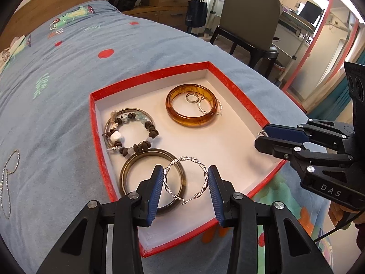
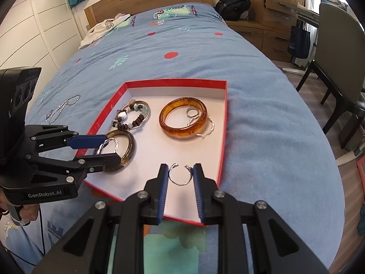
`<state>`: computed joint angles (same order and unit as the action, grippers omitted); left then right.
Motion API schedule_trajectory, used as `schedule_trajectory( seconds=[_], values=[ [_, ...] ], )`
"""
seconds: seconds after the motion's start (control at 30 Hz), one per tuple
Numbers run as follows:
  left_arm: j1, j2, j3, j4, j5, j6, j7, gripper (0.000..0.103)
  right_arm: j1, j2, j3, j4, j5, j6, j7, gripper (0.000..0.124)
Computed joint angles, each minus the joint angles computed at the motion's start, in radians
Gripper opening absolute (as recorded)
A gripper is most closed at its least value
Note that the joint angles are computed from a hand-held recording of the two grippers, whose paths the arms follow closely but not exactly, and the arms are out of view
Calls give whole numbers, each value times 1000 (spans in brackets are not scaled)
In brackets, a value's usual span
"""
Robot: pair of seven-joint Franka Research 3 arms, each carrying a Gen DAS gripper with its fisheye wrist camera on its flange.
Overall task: Organize jewelry
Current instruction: 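Lower the twisted hoop into the box with the left tool while the right tool releases the earring there, then move both open tools over the silver watch and beaded necklace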
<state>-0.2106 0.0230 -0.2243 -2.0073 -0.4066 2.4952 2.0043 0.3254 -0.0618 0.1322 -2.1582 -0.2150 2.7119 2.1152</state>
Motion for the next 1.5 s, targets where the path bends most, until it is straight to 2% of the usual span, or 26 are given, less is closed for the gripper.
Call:
schedule_trajectory(
  seconds=[0.2, 0.27, 0.33, 0.57, 0.73, 0.87, 1.07, 1.27, 1.5],
  values=[
    [-1, 12, -6, 15, -10, -23, 4, 41, 0, -2, -1, -3, 6, -8, -3, 22],
    [1, 12, -6, 21, -27, -32, 10, 53, -1, -2, -1, -2, 3, -17, 3, 22],
    [2, 6, -6, 17, -41, -28, 20, 57, -2, -7, -2, -7, 9, -12, 3, 22],
    [3, -41, 9, -6, -84, -18, 44, 57, -5, -21, 6, -1, -12, -25, 29, 22],
    [4, -109, 40, -55, -84, -4, 44, 60, -2, -30, 19, 14, -38, -57, 52, 22],
    [8, -167, 76, -99, -80, 0, 41, 60, -1, -33, 29, 23, -72, -92, 102, 37],
    [20, -257, 136, -170, -71, 7, 32, 60, 14, -49, 43, 36, -94, -114, 148, 38],
    [69, -324, 206, -232, -25, 17, 10, 60, 55, 18, 58, 164, -121, -136, 140, 38],
    [151, -325, 281, -243, 22, 30, 19, 60, 161, 214, 31, 421, -110, -171, 82, 38]
  ],
)
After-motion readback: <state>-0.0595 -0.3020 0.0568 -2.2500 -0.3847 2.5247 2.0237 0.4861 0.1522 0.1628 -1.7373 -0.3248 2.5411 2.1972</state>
